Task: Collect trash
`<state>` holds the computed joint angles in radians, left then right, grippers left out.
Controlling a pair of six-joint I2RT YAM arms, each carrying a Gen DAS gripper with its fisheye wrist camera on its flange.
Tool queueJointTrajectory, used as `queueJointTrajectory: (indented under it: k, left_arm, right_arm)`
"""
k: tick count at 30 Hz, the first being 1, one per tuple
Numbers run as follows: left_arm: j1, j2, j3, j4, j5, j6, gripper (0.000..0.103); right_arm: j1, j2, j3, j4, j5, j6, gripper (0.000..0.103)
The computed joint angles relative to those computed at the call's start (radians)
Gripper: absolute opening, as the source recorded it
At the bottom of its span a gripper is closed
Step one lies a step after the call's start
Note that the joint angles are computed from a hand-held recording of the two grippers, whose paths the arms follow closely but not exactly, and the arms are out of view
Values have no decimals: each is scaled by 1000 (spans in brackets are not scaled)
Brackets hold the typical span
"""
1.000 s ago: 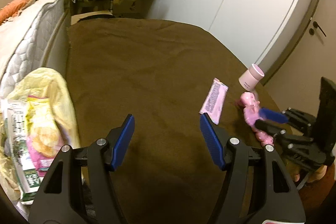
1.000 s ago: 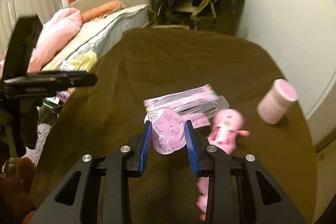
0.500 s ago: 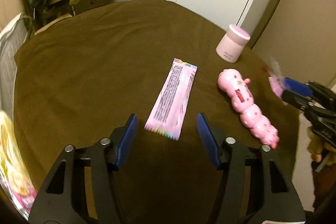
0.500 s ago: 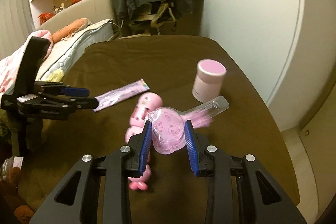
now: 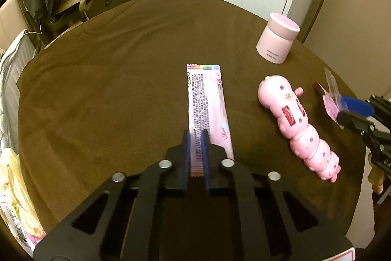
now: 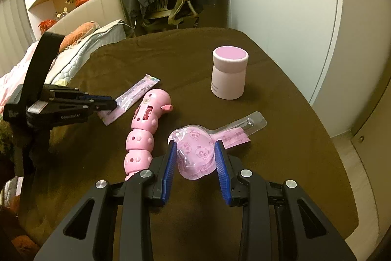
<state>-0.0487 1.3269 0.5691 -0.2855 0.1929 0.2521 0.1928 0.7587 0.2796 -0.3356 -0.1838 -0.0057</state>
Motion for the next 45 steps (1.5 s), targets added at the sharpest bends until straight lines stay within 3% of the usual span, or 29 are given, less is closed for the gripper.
queueJointTrajectory:
  k: [9, 12, 14, 21, 22, 23, 25, 30, 33, 36, 37, 40, 45]
  left_arm:
    - [53, -89, -28, -41, 102, -16, 4]
    - [80, -84, -13, -62, 173, -16, 12]
    - [66, -82, -13, -60, 167, -17, 29]
    - [-75, -42, -37, 18, -1, -62, 33]
    - [-107, -45, -44, 30, -44, -66, 30]
    - [-127, -48, -49, 35, -64, -68, 17]
    - [-127, -60, -57, 33, -39, -70, 0]
    - [-28, -184, -84, -14, 60, -87, 0]
    - [86, -293, -71, -100, 143, -67, 0]
    - [168, -296, -26, -186, 243, -17, 1]
    - [169, -289, -23, -191, 259, -22, 4]
    - [101, -268, -48, -139, 233, -64, 36]
    - [-124, -155, -81, -8, 55, -154, 37]
  right_arm:
    - [25, -8, 8, 0, 13, 11, 30]
    - [20, -20, 3, -9, 11, 10, 30]
    - [12, -22, 3, -12, 5, 7, 30]
    - [-14, -32, 19, -30, -11, -10, 30]
    - [-12, -35, 28, -35, -8, -13, 30]
    - [-8, -39, 34, -40, -4, -13, 30]
    - [10, -48, 49, -46, 11, -12, 30]
    - [100, -43, 120, -58, 79, -7, 30]
    - [182, -14, 171, -48, 142, -8, 30]
    - [220, -19, 201, -43, 176, -1, 30]
    - [227, -26, 205, -48, 183, 7, 30]
    - [181, -33, 211, -62, 155, 3, 30]
    - [9, -60, 181, -113, 47, -34, 30]
